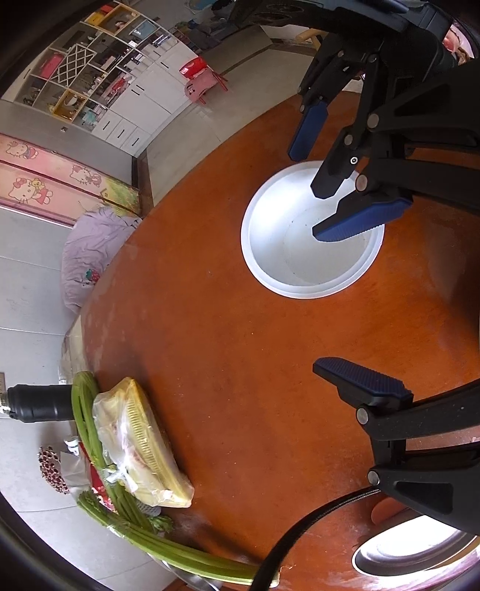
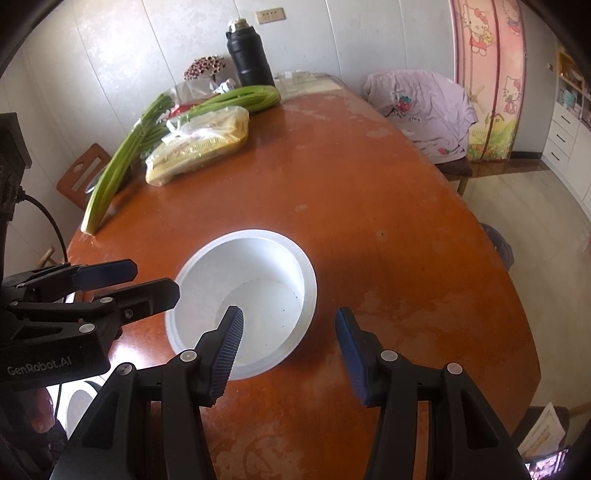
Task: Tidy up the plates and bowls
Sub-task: 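Move both grippers to the second white red-printed bowl, then close both grippers on the second white bowl rim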
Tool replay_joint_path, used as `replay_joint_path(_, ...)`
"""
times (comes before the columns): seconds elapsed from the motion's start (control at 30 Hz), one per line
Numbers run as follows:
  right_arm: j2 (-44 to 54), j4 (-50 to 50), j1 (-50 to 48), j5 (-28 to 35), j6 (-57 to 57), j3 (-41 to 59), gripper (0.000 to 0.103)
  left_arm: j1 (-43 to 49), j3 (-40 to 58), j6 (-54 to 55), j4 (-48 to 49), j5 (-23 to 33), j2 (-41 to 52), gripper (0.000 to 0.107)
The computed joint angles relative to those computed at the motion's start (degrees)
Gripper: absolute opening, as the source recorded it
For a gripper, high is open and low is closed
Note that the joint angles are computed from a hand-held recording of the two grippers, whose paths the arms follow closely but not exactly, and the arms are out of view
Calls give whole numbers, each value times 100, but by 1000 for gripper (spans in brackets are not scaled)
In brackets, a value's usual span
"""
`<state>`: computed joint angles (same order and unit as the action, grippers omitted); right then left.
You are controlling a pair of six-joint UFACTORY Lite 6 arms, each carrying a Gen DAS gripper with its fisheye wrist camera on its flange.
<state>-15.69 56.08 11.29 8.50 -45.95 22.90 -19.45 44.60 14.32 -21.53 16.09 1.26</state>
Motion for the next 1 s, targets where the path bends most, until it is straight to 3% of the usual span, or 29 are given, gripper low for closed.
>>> replay_joint_path(0.23,612,1052,64,67,-1064,310,54,104,146,287,-283,4,297,65)
replay_joint_path(0.7,837,1438,736,12,-1223,441,54,250,275,572,-531,-13,646,65)
replay_joint_path(0.83,842,1606,877,50,-1300,449,54,463,313,1666,-1596,206,798,56)
replay_joint_path(0.93,862,1862,954,125,-1565,469,54,548,304,2027,-1950,323,837,46)
replay_joint_path(1.0,893,1799,1043,112,-1441,501,54,565,283,2168,-2076,355,846,46)
